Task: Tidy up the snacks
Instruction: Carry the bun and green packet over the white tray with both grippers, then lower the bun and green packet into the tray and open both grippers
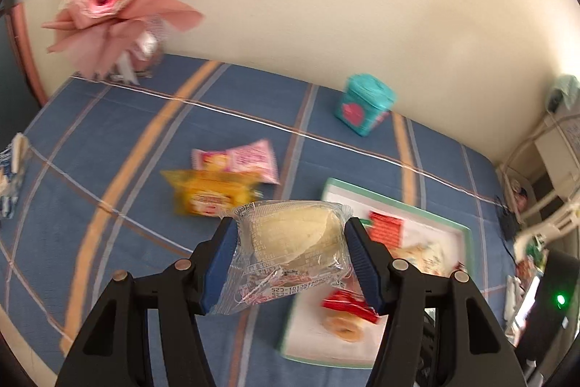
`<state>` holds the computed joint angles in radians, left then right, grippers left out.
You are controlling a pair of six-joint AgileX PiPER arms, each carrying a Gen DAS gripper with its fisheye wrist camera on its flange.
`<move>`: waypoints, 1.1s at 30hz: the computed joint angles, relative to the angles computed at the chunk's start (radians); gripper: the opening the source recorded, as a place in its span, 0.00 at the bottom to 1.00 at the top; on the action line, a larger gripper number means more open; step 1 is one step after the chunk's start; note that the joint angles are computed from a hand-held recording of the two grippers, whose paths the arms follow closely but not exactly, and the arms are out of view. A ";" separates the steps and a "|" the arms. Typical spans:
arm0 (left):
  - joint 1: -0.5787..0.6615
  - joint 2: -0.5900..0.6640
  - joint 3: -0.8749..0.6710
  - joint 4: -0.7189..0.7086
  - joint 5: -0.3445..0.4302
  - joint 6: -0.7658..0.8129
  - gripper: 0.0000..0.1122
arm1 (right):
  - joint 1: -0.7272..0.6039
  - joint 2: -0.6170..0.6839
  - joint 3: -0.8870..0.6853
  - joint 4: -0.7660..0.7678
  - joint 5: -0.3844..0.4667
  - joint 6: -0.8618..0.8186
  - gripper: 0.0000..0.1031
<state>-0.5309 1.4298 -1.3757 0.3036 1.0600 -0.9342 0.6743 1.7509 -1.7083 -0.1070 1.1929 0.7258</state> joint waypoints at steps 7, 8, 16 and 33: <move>-0.094 0.114 -0.112 0.026 0.031 -0.012 0.56 | -0.139 -0.070 0.119 0.031 -0.043 0.003 0.56; -0.103 0.127 -0.129 0.027 0.032 -0.011 0.56 | -0.154 -0.078 0.130 0.032 -0.047 0.004 0.56; -0.135 0.212 -0.212 0.003 0.017 0.002 0.56 | -0.252 -0.123 0.211 0.051 -0.101 -0.028 0.56; -0.109 0.300 -0.240 0.014 -0.059 0.008 0.56 | -0.314 -0.072 0.241 0.068 -0.229 -0.103 0.56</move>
